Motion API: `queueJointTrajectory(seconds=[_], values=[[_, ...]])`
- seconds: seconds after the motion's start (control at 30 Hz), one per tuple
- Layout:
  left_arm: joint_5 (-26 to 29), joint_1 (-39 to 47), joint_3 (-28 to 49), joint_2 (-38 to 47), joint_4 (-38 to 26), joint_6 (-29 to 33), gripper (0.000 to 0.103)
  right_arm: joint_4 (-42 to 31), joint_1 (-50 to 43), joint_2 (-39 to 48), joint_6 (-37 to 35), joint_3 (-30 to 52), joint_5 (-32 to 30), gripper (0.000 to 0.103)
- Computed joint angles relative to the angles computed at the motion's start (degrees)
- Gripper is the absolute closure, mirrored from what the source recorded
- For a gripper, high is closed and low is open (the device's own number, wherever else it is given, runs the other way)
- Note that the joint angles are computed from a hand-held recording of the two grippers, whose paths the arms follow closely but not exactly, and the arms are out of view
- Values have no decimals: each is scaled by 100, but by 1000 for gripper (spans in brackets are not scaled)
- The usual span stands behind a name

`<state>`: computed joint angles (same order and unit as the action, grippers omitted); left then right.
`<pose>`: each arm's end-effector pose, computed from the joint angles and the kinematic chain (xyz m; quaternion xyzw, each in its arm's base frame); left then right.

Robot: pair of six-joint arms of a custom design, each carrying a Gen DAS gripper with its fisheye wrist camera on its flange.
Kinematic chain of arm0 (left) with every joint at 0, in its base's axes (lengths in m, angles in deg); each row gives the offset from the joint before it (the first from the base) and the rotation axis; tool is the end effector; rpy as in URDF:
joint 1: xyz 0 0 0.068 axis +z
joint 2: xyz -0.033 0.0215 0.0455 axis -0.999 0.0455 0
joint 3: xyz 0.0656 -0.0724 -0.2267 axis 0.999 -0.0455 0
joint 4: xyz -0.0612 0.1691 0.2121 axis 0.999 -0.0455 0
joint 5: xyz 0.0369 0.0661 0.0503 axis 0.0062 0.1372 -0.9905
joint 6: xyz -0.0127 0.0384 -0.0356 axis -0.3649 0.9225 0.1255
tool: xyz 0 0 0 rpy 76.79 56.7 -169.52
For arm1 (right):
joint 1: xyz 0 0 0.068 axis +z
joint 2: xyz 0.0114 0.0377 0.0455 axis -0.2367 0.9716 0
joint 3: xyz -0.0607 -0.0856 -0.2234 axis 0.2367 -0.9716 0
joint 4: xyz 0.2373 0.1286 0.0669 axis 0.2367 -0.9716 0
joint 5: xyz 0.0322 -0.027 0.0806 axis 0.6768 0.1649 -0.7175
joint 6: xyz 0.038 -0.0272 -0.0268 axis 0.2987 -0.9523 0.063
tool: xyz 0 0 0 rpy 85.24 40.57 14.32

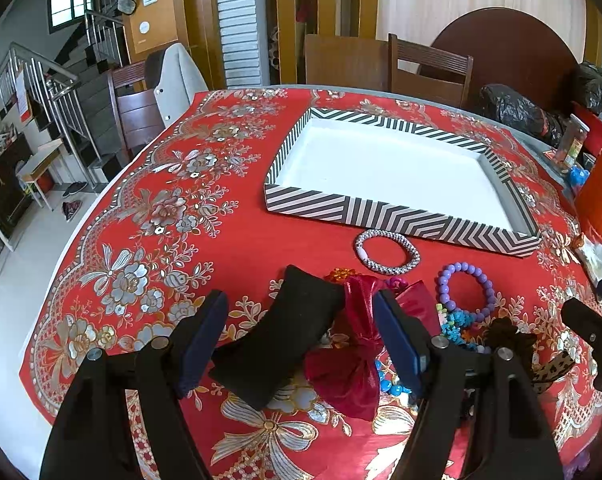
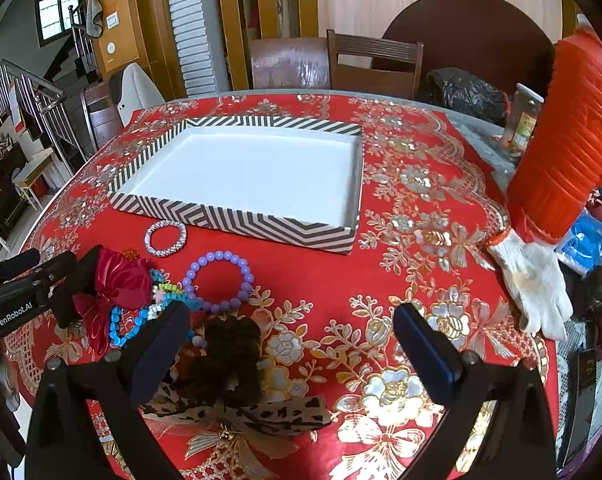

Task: Organize jewelry

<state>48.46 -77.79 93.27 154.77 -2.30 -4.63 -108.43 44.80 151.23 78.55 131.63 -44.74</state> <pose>0.3095 0.0375 0.2153 0.2361 0.9062 -0.0901 0.3391 0.1559 0.2106 0.2223 0.2237 0.9113 -0.0629 0.3400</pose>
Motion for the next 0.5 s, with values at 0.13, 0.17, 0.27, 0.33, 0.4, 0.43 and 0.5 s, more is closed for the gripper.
queueJointTrajectory(seconds=[0.13,0.17,0.27,0.33,0.4,0.43,0.5], values=[[3,5,3,8,4,-11,40,2,-7,-6,-21,-3,6,0],[1,-1,-8,-5,8,-22,40,17,-14,-2,-34,-1,3,0],[10,7,15,35,-10,-5,40,37,-31,6,-60,3,-8,0],[8,9,24,54,-1,-2,40,39,-33,-9,-61,-8,-11,0],[11,11,38,73,-20,8,40,44,-35,3,-59,0,-14,0],[9,15,42,77,-27,12,40,66,-58,4,-85,-5,-26,0],[1,15,53,110,-20,11,40,91,-81,4,-110,-15,-47,0]])
